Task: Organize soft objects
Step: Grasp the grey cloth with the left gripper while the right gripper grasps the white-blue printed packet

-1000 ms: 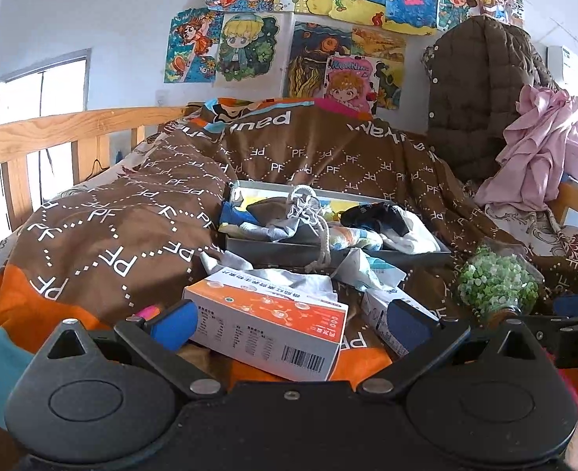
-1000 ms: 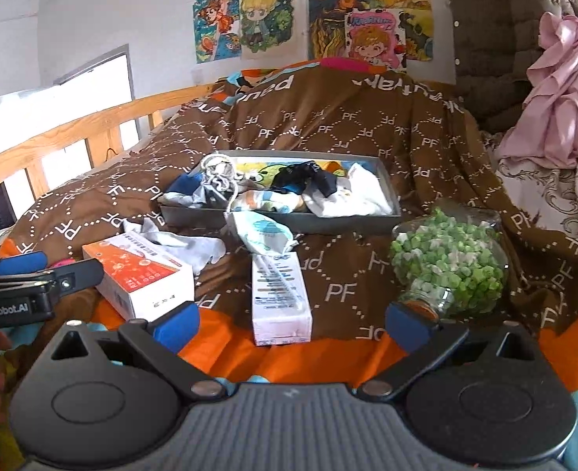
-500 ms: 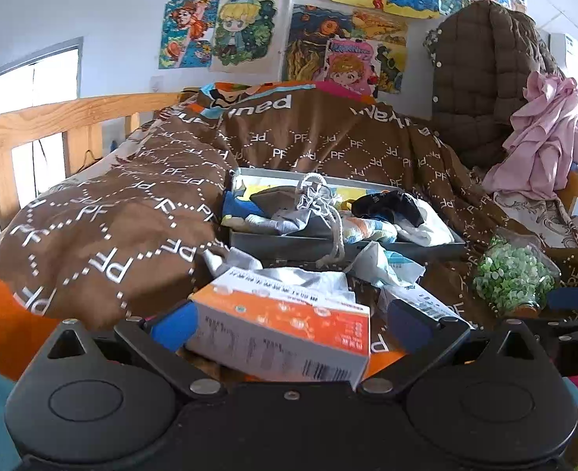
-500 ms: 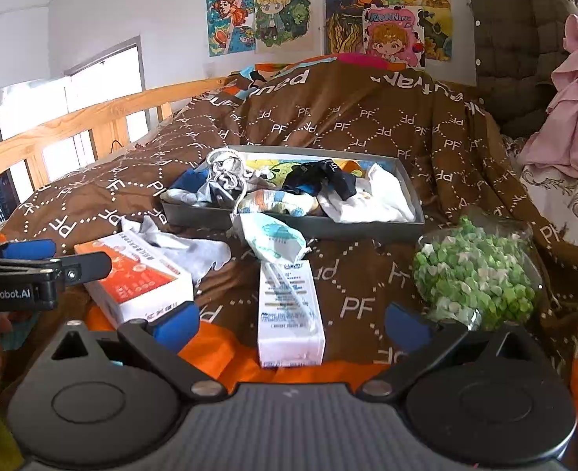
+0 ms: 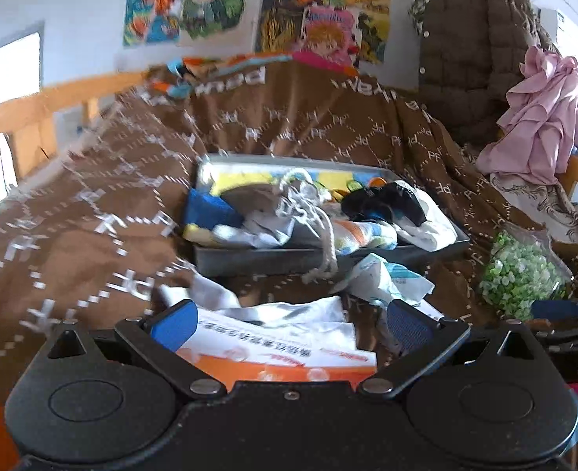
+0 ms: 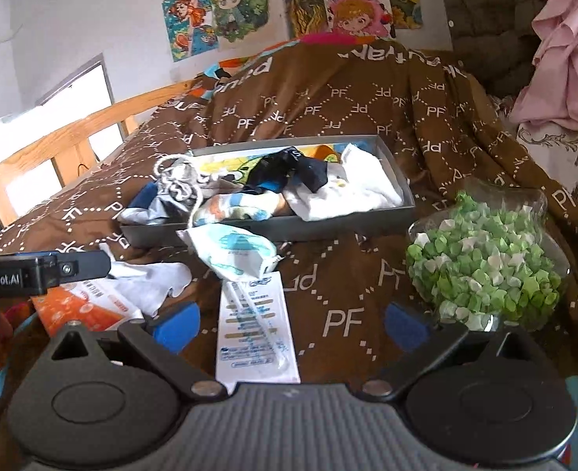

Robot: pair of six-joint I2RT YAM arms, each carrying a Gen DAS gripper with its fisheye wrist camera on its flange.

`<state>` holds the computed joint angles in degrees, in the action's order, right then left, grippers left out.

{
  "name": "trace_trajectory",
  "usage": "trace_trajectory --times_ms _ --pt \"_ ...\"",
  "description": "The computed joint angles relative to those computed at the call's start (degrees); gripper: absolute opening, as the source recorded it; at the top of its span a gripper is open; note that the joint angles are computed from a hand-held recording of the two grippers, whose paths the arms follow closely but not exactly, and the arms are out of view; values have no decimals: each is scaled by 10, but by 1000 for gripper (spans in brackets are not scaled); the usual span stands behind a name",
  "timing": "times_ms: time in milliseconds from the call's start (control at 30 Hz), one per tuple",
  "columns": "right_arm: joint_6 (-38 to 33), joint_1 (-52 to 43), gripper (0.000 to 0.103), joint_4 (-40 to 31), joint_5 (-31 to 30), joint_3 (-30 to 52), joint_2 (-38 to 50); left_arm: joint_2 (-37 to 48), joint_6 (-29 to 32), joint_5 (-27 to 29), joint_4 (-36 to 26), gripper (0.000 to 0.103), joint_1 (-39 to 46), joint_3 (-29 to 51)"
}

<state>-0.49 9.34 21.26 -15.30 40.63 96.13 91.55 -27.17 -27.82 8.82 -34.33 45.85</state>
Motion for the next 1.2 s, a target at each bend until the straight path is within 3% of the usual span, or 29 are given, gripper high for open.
trace_trajectory --times_ms 267,400,667,800,933,1200 --pt "-20 10 103 45 16 44 73 80 52 45 -61 102 34 103" --pt "-32 14 103 32 -1 73 96 117 74 98 -155 102 63 179" --pt "-81 24 101 42 -18 132 157 180 92 167 -229 99 105 268" --pt "-89 24 97 34 -38 160 183 207 116 240 -288 98 123 311" --pt "-97 26 93 24 -53 183 200 224 148 237 -317 94 123 330" --pt "-111 37 82 16 -72 211 218 253 145 224 -368 81 126 378"
